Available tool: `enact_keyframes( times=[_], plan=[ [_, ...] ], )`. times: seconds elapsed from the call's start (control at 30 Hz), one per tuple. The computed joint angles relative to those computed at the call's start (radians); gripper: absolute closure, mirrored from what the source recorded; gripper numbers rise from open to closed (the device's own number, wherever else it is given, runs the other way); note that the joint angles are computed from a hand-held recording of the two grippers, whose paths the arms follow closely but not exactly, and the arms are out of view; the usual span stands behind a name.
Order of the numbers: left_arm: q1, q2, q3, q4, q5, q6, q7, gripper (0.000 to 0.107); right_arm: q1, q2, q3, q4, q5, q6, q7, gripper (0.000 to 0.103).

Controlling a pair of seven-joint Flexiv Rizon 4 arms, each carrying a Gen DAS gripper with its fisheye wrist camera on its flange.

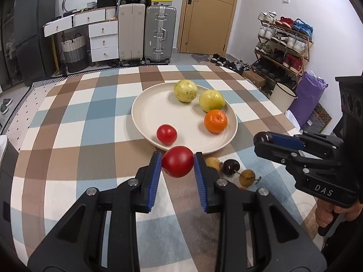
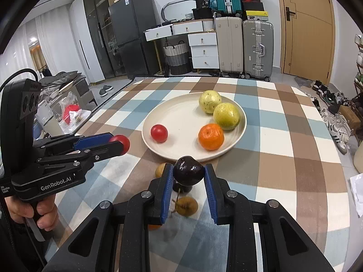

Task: Organize fruits
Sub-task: 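Carry the plum and tomato onto the plate and open both grippers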

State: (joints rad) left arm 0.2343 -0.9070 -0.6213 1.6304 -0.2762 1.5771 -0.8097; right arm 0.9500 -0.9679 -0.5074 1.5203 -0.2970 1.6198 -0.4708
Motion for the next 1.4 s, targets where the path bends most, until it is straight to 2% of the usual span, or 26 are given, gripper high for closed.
enact_keyframes(
  times=[0.23, 0.7, 0.97, 1.2, 1.27, 1.4],
  plan=[
    [-0.063, -0.021, 0.053, -0.090, -0.022, -0.033, -0.004, 0.080, -0.058, -0.029, 0.042, -0.078, -0.008, -0.014, 0.000, 0.075],
    [-0.220, -0.091, 0.201, -0.281, -0.063, -0.085, -0.007, 0.080, -0.197, -0.086, 0.189, -0.241, -0.093, -0.101, -0.013, 0.075],
    [-0.245, -0.114, 0.223, -0.331, -0.078, -0.117, 0.000, 0.080, -0.235, -0.104, 0.239, -0.282, -0.124, -0.132, -0.013, 0.075],
    [-0.240, -0.117, 0.218, -0.329, -0.091, -0.125, 0.010, 0.080, -0.248, -0.115, 0.251, -0.302, -0.135, -0.142, -0.004, 0.075],
    [-0.228, -0.112, 0.202, -0.314, -0.091, -0.117, 0.026, 0.080, -0.241, -0.115, 0.237, -0.297, -0.136, -0.142, 0.009, 0.073],
    [-0.202, -0.097, 0.175, -0.277, -0.094, -0.101, 0.040, 0.079, -0.210, -0.101, 0.183, -0.255, -0.136, -0.107, 0.044, 0.061]
  ],
)
